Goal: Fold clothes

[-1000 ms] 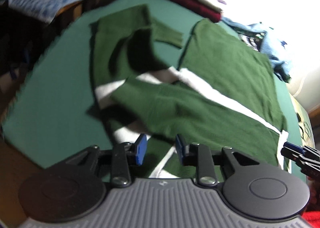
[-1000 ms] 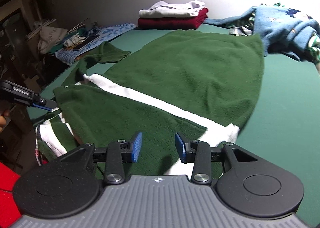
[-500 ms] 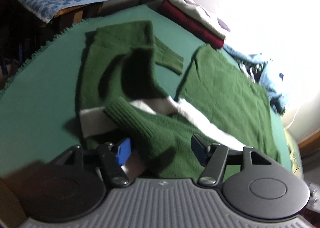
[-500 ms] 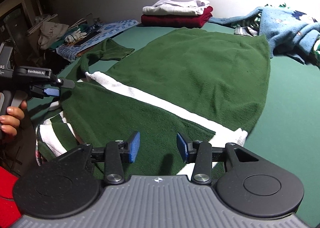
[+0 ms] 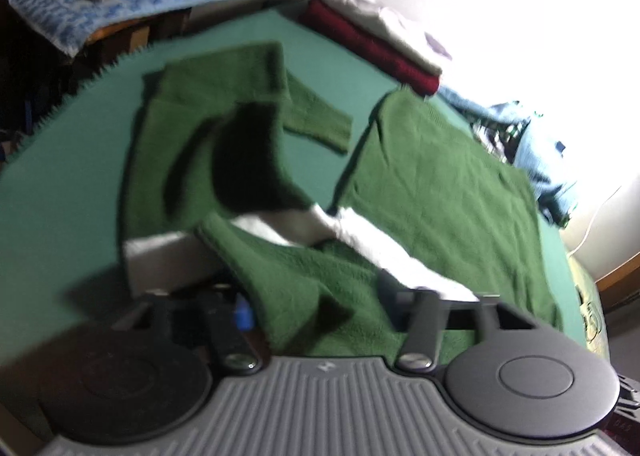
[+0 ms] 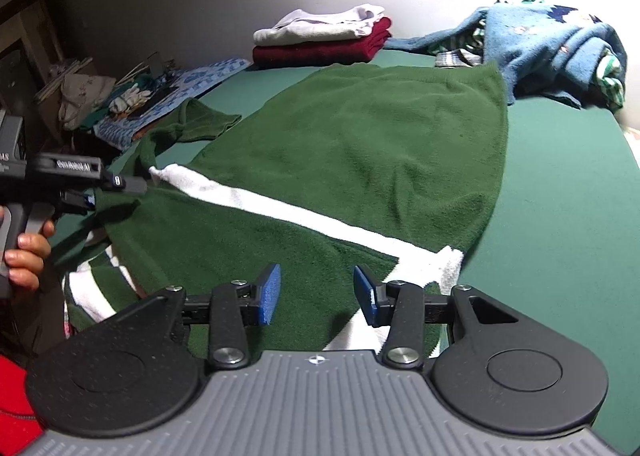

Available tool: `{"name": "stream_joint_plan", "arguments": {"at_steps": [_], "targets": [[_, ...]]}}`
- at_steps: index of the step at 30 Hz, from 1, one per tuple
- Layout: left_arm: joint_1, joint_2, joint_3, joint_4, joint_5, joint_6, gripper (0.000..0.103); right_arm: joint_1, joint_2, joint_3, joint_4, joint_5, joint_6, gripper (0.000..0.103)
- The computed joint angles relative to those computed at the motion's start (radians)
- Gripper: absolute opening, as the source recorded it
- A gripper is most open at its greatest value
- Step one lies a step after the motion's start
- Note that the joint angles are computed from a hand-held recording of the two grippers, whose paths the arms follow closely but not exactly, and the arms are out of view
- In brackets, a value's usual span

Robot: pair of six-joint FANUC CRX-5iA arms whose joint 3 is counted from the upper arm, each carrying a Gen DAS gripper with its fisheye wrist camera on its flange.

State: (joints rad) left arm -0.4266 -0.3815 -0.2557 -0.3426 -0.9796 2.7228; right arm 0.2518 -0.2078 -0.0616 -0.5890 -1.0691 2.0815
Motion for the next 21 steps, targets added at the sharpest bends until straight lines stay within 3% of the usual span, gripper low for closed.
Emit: {"name": "stream_joint_plan", "arguments": {"at_steps": [1,3,7,13,17,19,21], "targets": [[0.01,0.006,0.006,0.02,0.002,-0.019,0.0,0.0,-0.004,-0.008,0.007,0.014,-0.015,0.042],[0.021,0.007,0.024,0.038,0.015,-0.051,0.0,0.008,-0.023,-0.036,0.039,0.059,-0.064,0.04],[-0.028,0.036,0.138,-0.06,0.007,-0.148,0.0,0.023,-0.066,-0.096,0.137,0.163,-0.269,0.041],[-0.021,0.043,0.245,-0.114,0.132,-0.359,0.0,0.048,-0.139,-0.2,0.364,0.265,-0.76,0.041],[0.069,0.011,0.228,0.037,0.269,-0.584,0.0,0.112,-0.223,-0.288,0.513,0.291,-0.992,0.042],[0.126,-0.016,0.188,0.171,0.336,-0.735,0.0,0.165,-0.267,-0.334,0.59,0.293,-1.084,0.042],[0.152,-0.039,0.167,0.247,0.356,-0.848,0.0,0.235,-0.312,-0.381,0.66,0.295,-1.153,0.042]]}}
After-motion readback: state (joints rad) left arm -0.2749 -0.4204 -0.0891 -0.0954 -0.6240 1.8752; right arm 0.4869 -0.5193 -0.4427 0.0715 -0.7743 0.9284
